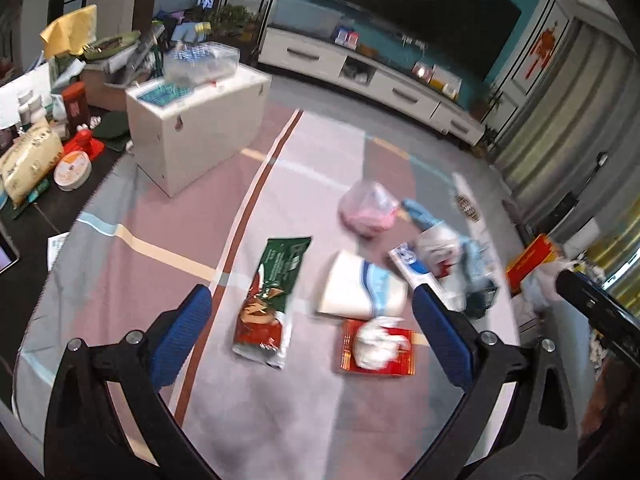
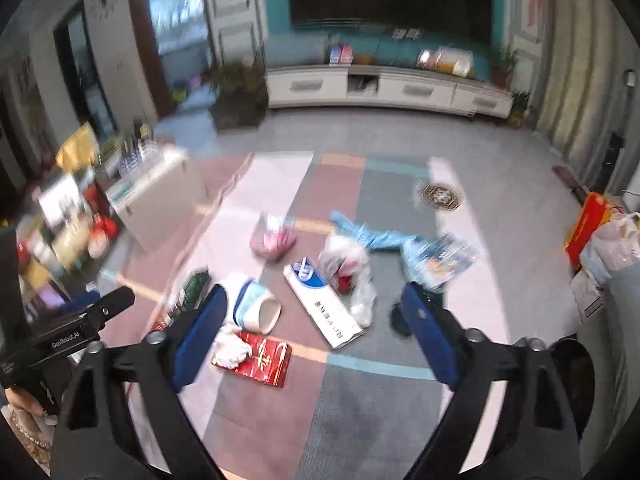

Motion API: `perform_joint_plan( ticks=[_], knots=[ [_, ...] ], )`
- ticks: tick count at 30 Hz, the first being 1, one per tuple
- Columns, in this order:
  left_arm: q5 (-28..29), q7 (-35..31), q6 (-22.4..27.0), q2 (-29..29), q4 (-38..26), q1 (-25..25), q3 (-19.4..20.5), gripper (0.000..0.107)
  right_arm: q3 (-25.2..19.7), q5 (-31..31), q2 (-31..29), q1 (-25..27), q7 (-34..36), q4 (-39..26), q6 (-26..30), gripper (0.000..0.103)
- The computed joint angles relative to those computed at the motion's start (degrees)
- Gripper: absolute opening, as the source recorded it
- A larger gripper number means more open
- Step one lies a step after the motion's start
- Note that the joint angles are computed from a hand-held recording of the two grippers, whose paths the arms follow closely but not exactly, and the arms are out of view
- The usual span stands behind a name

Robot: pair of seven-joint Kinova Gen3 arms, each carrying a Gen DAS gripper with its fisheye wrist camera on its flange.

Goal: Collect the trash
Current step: 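Grasp the green snack bag with the left tool while the right tool grasps the white ointment box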

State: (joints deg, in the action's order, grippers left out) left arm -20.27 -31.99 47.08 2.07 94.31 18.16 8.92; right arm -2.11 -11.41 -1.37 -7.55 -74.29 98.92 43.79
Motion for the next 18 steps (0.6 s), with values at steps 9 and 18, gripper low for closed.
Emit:
perform_joint_plan(
  ticks=[9, 18],
  knots=[
    [7.47, -8.77, -3.44, 7.59, -0.16, -2.15, -2.55, 0.086, -1.30, 1.32, 12.50, -0.86, -0.27, -3.06, -1.09, 0.058],
    [11.00, -13.52, -1.61, 12.27, -2.03, -1.70, -3.96, 0.080, -1.47, 8.10, 17.84, -2.22, -3.03, -4.93, -1.10, 0.058]
  ],
)
